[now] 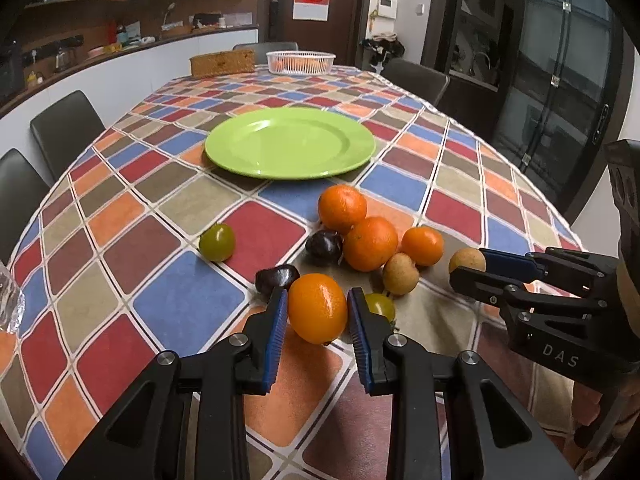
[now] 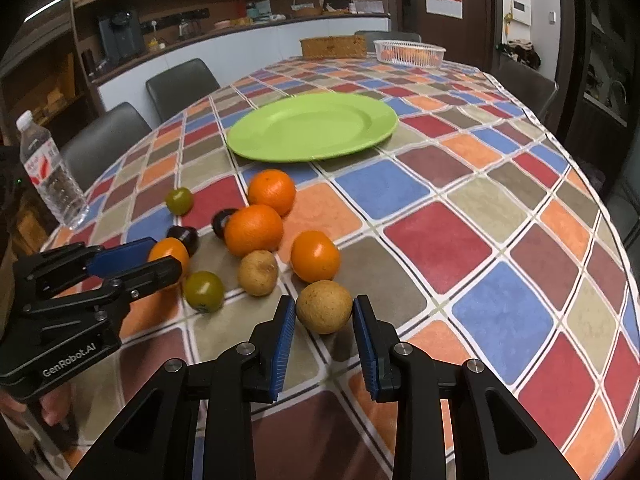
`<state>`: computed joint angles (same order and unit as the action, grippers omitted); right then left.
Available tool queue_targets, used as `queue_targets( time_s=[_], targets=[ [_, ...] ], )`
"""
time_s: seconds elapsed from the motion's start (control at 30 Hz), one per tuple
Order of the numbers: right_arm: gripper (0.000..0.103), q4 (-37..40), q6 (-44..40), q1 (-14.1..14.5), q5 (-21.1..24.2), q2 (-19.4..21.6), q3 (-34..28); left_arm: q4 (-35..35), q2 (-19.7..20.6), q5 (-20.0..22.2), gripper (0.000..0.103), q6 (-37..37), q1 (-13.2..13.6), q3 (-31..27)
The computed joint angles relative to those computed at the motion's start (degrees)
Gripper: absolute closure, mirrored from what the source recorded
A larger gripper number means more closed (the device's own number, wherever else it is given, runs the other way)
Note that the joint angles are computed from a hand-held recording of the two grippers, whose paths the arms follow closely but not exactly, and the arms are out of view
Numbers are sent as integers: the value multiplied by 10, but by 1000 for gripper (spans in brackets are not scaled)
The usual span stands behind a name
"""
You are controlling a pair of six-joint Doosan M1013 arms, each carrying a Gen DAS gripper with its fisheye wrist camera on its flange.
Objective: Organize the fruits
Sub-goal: 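Grasp the small orange tomato with the left tool while the right tool grasps a brown kiwi, then carry the orange tomato onto the green plate with the left tool while the right tool places the kiwi there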
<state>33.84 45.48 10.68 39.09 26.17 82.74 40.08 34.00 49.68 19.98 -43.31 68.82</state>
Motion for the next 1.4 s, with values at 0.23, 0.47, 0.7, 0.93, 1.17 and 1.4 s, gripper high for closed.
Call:
queue_targets(
  time_s=[0.23, 0.47, 0.7, 0.93, 1.17, 1.4],
  targets=[
    [72, 49, -42, -2, 3, -10, 0, 47, -12, -5, 73, -31, -6, 6],
    [72, 91, -85, -1, -4, -13, -12, 97, -20, -18, 73, -52, -4, 3],
    [72, 119, -100, 3, -6, 1, -48, 103, -16, -34, 73, -34, 12, -13],
    [72, 102, -79, 9, 14, 32, -105, 75, 0, -40, 73, 15, 32, -43],
    [72, 52, -33, 18, 50, 76, -180, 1, 23, -42, 73, 89, 59, -85],
    [72, -8, 34, 26, 105, 131, -269, -90, 48, -35, 73, 156, 86, -124]
  ],
)
